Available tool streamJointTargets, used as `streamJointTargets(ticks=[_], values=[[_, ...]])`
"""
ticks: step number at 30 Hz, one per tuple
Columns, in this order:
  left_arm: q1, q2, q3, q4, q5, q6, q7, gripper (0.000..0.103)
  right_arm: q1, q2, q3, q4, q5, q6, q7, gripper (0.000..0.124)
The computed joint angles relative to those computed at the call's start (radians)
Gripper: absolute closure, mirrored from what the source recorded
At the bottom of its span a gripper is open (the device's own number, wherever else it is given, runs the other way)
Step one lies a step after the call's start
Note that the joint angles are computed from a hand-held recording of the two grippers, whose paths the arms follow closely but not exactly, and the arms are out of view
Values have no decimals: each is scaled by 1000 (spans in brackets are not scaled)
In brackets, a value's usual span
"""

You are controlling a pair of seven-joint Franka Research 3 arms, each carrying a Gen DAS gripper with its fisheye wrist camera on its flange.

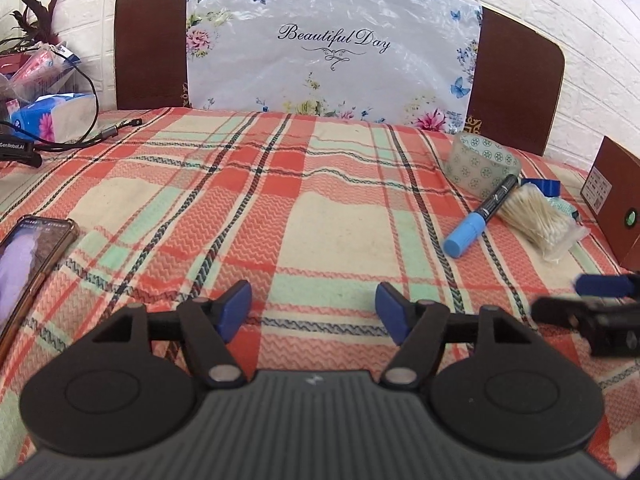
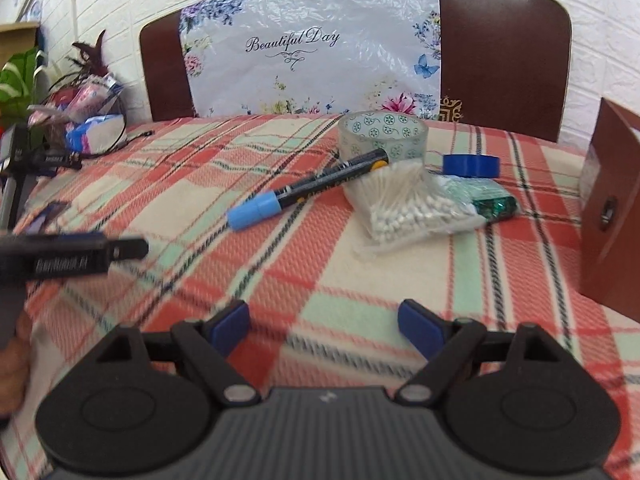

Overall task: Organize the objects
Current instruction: 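Move the right gripper to the blue-capped marker and grasp it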

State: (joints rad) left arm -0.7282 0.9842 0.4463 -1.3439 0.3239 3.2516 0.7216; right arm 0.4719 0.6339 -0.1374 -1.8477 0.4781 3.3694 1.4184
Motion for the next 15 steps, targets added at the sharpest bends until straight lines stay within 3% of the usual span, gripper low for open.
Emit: streamJointTargets(ticks=[2, 5, 9, 12, 15], values=[[18, -5, -21, -7, -3, 21, 4, 31, -26, 32, 23, 67, 1, -22, 21, 39], [46, -10, -59, -14, -20, 48, 27, 29, 6, 86, -20, 160, 8, -56, 62, 39], [64, -11, -89, -21, -58, 71, 67, 28, 2, 139, -30, 259, -24, -107, 113, 37], [68, -12, -100, -26, -91, 82, 98, 28, -33, 174, 2, 334, -48, -149, 162, 34], [75, -13, -114, -30, -120, 91, 126, 28, -24, 225, -20, 419, -59, -201, 250, 34]])
